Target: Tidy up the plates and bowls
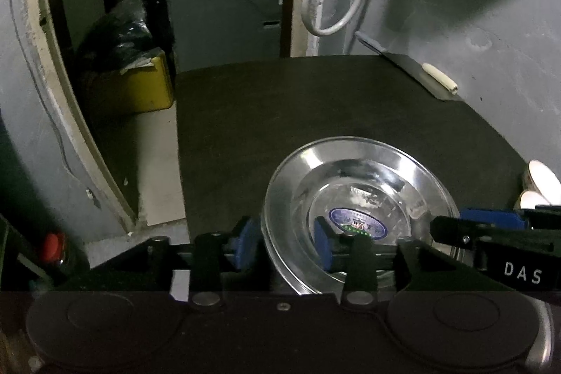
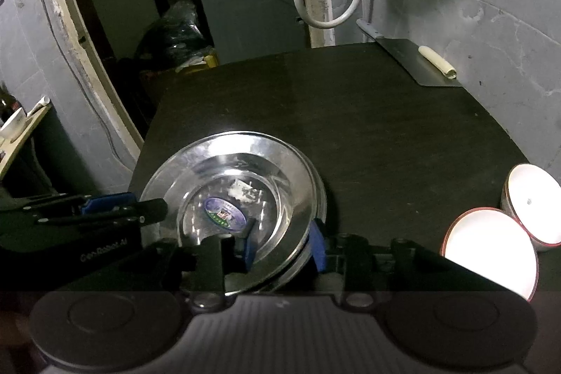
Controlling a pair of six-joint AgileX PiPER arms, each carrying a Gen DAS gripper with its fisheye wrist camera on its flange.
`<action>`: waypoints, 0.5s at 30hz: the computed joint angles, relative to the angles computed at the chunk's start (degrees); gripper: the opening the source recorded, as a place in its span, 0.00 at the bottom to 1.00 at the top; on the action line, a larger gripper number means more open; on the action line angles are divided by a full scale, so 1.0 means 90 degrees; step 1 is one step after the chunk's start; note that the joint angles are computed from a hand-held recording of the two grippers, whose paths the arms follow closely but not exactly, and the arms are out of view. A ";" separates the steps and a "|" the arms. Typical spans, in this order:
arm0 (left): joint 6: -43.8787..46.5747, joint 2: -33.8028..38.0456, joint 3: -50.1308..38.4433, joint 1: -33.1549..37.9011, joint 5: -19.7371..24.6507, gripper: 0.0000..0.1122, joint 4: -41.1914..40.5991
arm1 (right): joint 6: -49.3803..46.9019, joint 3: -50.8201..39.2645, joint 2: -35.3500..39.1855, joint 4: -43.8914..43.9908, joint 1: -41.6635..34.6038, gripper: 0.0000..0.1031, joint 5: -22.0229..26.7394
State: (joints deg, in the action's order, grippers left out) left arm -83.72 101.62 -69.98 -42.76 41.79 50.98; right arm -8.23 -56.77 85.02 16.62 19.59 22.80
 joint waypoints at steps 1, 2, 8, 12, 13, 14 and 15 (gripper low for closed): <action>-0.0089 -0.0032 0.0019 -0.0019 0.0015 0.45 0.0031 | -0.0080 0.0025 -0.0026 0.0055 -0.0019 0.41 -0.0010; -0.0177 -0.0078 0.0044 -0.0037 0.0036 0.52 0.0063 | -0.0197 0.0055 -0.0076 0.0138 -0.0057 0.43 -0.0023; -0.1063 -0.0383 0.0251 -0.0313 0.0424 0.88 0.0520 | -0.1546 0.0387 -0.0658 0.1153 -0.0548 0.70 -0.0049; -0.1498 -0.0638 0.0441 -0.0447 0.0554 0.91 0.0495 | -0.3351 0.0742 -0.1161 0.2704 -0.1313 0.87 0.0237; -0.1540 -0.0707 0.0490 -0.0458 0.0521 0.91 0.0409 | -0.3834 0.0822 -0.1279 0.3138 -0.1560 0.88 0.0403; -0.1648 -0.0793 0.0568 -0.0487 0.0466 0.91 0.0360 | -0.4263 0.0922 -0.1405 0.3488 -0.1819 0.91 0.0586; -0.1770 -0.0861 0.0637 -0.0544 0.0451 0.91 0.0352 | -0.4580 0.1005 -0.1524 0.3694 -0.2059 0.94 0.0770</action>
State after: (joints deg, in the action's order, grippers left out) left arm -99.65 93.88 -64.25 -47.65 45.84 54.14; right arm -49.45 -47.72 71.31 49.87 1.06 29.73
